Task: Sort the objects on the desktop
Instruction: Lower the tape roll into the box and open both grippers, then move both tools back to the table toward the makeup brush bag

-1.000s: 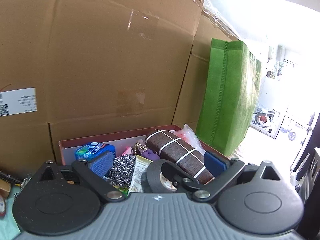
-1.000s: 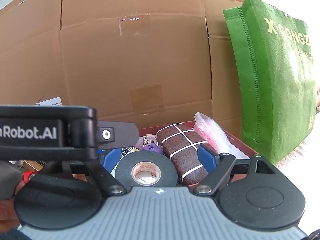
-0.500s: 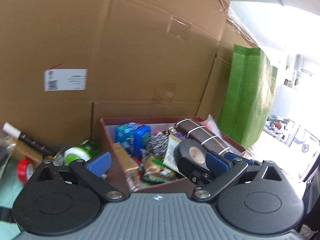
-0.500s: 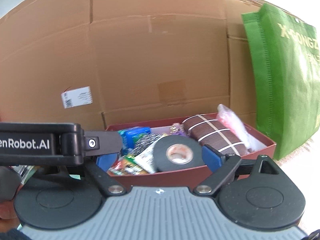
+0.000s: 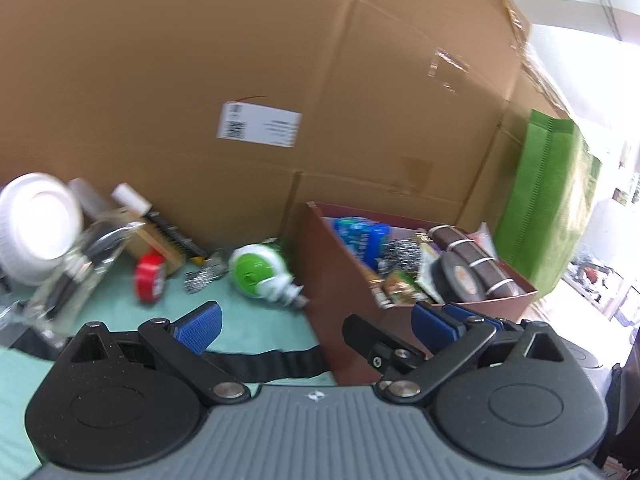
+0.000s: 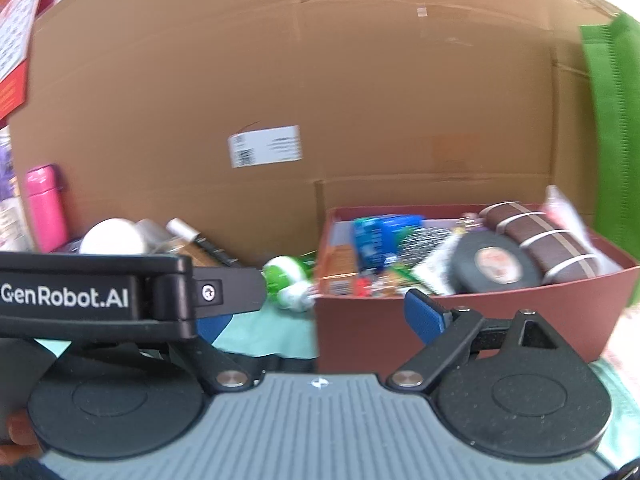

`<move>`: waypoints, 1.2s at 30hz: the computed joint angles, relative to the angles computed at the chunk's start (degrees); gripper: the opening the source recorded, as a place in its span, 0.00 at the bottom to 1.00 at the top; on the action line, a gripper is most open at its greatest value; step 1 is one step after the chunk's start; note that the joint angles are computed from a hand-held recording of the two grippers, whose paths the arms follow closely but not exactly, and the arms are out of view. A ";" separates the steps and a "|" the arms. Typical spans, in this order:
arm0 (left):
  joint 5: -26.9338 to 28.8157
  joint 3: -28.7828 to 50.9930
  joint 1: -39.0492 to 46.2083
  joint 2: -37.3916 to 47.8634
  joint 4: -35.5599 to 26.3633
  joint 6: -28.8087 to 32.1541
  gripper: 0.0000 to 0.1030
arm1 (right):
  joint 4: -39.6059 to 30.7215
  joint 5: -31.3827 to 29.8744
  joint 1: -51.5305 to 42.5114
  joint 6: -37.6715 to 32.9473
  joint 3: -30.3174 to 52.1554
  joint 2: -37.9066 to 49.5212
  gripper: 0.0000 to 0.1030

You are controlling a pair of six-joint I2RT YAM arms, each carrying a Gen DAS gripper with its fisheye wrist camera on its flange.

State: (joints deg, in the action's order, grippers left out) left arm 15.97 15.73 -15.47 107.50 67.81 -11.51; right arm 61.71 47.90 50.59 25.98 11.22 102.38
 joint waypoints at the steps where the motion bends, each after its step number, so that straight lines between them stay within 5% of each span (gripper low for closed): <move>1: 0.60 -0.42 1.33 0.15 0.22 0.25 1.00 | -0.70 -0.44 0.62 -0.08 1.13 0.74 0.87; 8: 5.62 -2.40 13.34 2.13 1.23 2.94 1.00 | -7.16 -4.39 2.95 0.05 9.83 5.46 0.88; 19: 13.72 10.58 26.39 4.91 -15.10 10.63 0.99 | -13.57 -11.93 2.50 0.05 24.79 15.13 0.88; 27: 14.86 24.48 27.54 11.70 -28.58 15.69 0.86 | -15.25 -19.43 -0.62 -4.44 33.53 21.38 0.86; 36: 15.85 34.83 28.78 16.12 -38.79 19.12 0.73 | -18.62 -26.32 -3.47 -4.57 42.13 26.12 0.68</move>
State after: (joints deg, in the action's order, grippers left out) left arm 31.82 50.56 13.31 123.62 29.02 7.61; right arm 43.09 21.58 47.12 21.40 53.35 128.50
